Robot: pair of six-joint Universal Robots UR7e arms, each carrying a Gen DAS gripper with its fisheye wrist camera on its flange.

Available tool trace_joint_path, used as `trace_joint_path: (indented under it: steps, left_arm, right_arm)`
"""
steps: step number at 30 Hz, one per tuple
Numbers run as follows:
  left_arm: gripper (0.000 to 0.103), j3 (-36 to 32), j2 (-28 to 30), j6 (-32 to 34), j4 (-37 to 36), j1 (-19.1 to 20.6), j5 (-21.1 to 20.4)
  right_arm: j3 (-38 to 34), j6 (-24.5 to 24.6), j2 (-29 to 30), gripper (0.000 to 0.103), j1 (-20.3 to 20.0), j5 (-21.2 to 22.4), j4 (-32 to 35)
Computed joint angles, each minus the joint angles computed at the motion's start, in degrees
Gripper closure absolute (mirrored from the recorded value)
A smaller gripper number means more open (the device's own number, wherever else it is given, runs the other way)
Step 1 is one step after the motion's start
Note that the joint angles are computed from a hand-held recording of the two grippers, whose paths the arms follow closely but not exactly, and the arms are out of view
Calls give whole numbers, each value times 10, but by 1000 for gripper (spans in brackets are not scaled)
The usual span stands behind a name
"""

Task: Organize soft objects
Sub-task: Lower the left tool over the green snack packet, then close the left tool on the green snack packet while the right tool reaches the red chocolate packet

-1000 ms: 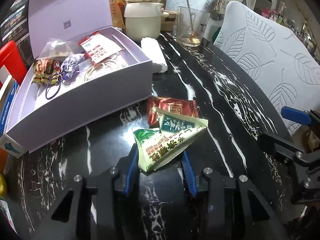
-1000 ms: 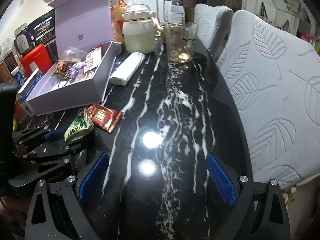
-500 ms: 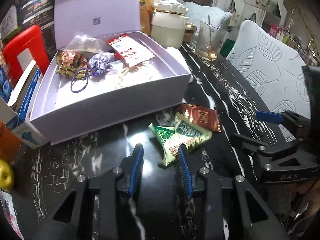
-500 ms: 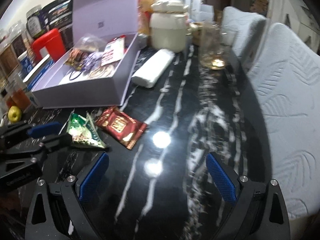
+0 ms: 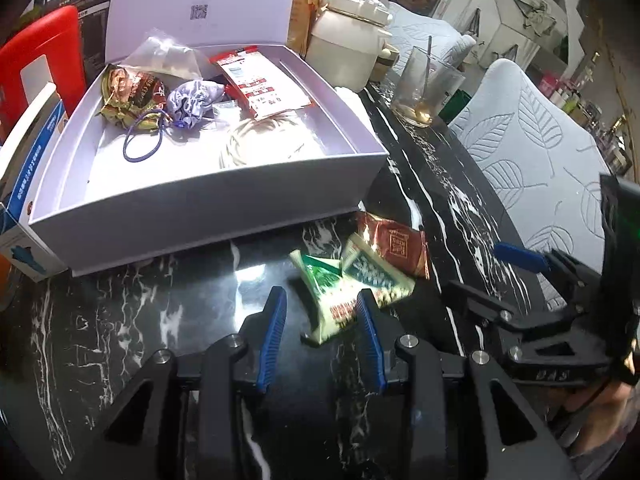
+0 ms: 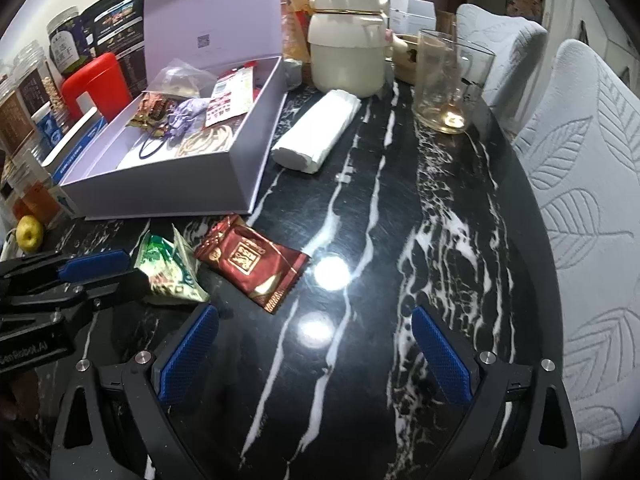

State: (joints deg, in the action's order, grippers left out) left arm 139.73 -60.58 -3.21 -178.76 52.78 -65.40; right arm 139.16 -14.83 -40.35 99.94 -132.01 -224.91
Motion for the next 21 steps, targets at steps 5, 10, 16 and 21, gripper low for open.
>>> trace_joint_path:
  steps: [5,10,16,21]
  left_arm:
    - [66,-19,16,-29,23,-7,4]
    - [59,-42,38,-41,51,-2,-21]
    - [24,-39,66,-31,16,-22,9]
    - [21,-33,82,-23,-4,-36,40]
  right_arm:
    - [12,9,-2,4,2,-13,-13]
    - [27,17,-7,4,0,-17,-28]
    - [40,20,-10,4,-5,-21,-51]
    - [43,21,-15,4,-9,-15,-49]
